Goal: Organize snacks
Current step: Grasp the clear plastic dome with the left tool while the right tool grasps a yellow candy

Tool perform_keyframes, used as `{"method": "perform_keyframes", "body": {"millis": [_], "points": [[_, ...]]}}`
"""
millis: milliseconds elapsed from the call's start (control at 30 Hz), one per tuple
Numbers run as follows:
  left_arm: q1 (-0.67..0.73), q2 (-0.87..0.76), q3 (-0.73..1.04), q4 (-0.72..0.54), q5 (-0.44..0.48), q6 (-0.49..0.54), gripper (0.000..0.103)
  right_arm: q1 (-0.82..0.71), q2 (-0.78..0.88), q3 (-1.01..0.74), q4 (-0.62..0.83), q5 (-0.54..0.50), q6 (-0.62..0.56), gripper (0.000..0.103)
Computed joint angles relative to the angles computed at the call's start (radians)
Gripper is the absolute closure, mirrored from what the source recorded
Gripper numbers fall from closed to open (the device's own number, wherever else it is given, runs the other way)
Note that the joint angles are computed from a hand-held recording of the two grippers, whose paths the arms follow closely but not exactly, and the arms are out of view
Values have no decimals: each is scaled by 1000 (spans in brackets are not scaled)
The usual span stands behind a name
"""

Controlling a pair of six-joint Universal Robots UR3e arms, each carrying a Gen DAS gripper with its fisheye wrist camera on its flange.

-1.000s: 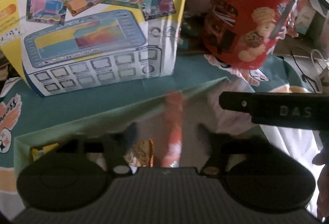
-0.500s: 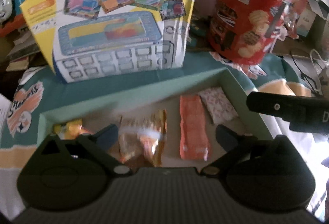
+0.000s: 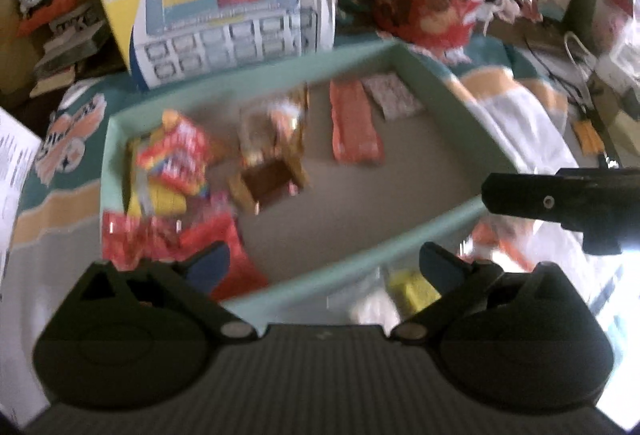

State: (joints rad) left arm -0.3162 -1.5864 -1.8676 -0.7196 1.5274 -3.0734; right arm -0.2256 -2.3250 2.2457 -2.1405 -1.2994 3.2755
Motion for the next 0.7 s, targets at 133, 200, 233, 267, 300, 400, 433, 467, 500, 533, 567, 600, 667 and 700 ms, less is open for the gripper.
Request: {"method": "perform_keyframes", "body": {"millis": [133, 200, 233, 267, 300, 400, 433, 467, 500, 533, 567, 600, 667, 700], "points": [[19, 131, -158, -2, -13, 42, 0, 54, -137, 54, 101, -16, 45, 0], [31, 184, -220, -12, -21, 59, 0, 88, -186, 78, 137, -28, 76, 0], [35, 206, -245, -19, -25, 68, 0, 111, -199, 89, 144, -38, 95, 0], [39, 227, -272, -22, -29, 78, 0, 136, -212, 99, 153, -49, 116, 0], [42, 251, -302, -23, -31, 89, 0, 160, -224, 111, 157, -60, 138, 0], [46, 314, -379, -23, -34, 118, 0, 229, -253, 146, 153, -85, 205, 0], [47, 327, -399, -19, -36, 127, 0, 237, -270, 159, 157, -82, 219, 0], [52, 346, -427, -14, -44, 141, 0, 242, -294, 173, 166, -73, 233, 1], [52, 358, -447, -6, -50, 152, 0, 235, -302, 183, 169, -56, 236, 3], [48, 369, -468, 6, -53, 160, 0, 219, -316, 192, 183, -33, 230, 10], [43, 375, -484, 15, -55, 167, 0, 217, -332, 203, 191, -23, 235, 15], [37, 371, -492, 23, -57, 170, 0, 220, -343, 214, 193, -24, 243, 17], [20, 357, -506, 49, -59, 176, 2, 236, -347, 228, 182, -41, 259, 27], [5, 342, -511, 73, -53, 171, 4, 238, -350, 232, 183, -44, 263, 31]]}}
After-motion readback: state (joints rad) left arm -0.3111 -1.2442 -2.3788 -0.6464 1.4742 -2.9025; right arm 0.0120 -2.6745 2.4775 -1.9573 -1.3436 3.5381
